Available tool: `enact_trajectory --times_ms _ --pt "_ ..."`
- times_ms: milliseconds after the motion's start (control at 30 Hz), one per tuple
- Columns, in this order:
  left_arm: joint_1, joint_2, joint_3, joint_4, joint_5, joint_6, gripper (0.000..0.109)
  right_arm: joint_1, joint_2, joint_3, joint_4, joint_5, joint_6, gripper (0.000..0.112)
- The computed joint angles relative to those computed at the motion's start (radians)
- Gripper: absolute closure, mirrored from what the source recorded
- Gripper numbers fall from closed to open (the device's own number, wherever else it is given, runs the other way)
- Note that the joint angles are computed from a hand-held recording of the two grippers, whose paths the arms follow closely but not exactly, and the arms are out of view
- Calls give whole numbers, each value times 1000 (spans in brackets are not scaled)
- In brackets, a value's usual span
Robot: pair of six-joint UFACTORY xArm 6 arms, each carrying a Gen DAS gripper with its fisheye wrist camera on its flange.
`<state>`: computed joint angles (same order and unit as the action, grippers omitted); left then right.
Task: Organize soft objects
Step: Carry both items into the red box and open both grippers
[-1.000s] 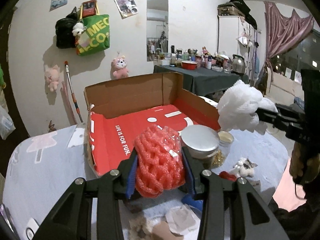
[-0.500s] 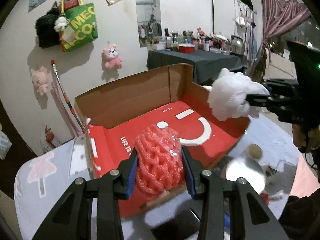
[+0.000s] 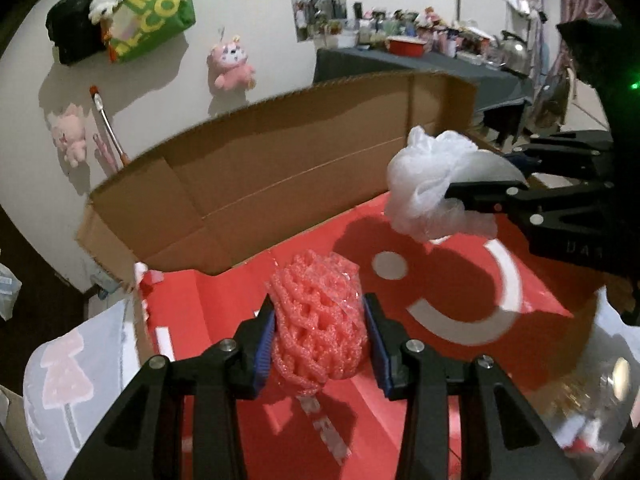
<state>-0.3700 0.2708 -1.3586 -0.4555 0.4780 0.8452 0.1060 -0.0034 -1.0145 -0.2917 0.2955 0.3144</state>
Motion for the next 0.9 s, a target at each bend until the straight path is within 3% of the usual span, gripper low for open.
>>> enact_trajectory --times_ms 67,200,333,600,733,900 --pt "-1 54 -52 52 -2 -60 64 -5 47 -46 -37 23 39 84" --pt "3 141 -146 97 22 -146 64 -23 132 -126 33 79 19 83" --pt "6 180 -175 102 23 -170 62 -32 154 -132 136 67 -36 76" --pt "7 167 -150 114 15 -185 59 -34 148 -122 165 87 -47 62" --pt "7 182 -182 139 35 -211 50 -30 145 -123 166 110 -31 53" --pt "4 142 -127 140 10 -209 41 -29 142 -120 168 131 -32 49"
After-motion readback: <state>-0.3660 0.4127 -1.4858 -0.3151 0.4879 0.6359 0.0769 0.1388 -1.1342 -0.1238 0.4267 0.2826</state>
